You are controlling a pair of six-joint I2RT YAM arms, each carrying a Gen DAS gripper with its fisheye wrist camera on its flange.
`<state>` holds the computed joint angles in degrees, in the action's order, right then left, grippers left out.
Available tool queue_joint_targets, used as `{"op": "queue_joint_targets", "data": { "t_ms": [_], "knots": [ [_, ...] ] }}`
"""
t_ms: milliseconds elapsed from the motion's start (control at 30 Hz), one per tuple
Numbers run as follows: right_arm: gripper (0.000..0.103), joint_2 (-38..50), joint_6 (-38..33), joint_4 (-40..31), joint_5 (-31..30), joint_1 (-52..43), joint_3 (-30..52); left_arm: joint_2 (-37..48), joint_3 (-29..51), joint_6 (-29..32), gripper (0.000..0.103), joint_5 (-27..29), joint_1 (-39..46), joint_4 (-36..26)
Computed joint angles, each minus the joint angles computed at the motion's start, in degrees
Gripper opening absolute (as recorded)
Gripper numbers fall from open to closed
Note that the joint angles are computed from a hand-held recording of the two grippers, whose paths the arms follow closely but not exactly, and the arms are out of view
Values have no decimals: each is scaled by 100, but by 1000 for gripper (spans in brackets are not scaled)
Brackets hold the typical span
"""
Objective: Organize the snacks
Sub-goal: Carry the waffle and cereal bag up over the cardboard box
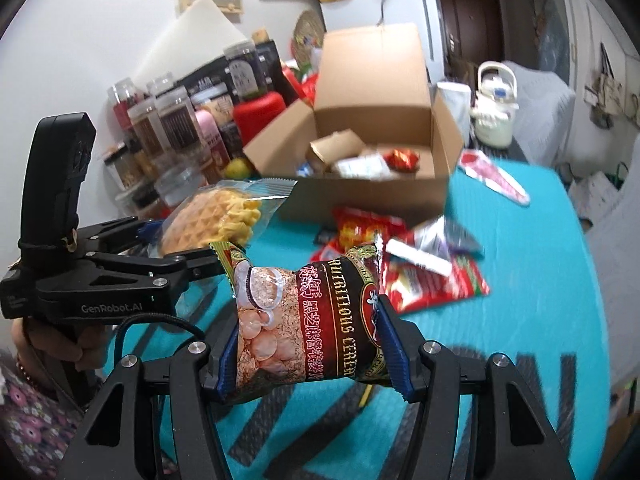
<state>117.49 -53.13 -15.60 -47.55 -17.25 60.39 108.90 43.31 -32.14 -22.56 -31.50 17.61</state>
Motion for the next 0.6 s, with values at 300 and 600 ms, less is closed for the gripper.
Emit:
{"op": "queue_joint_targets", "data": {
  "t_ms": [300, 600],
  "knots": [
    [59, -123, 565, 212, -254, 239, 636, -331, 258, 638, 79, -171, 318, 288],
    [59, 92, 1304, 434, -382, 552, 1543, -256, 822, 1164, 79, -50, 765, 594]
  ]
}}
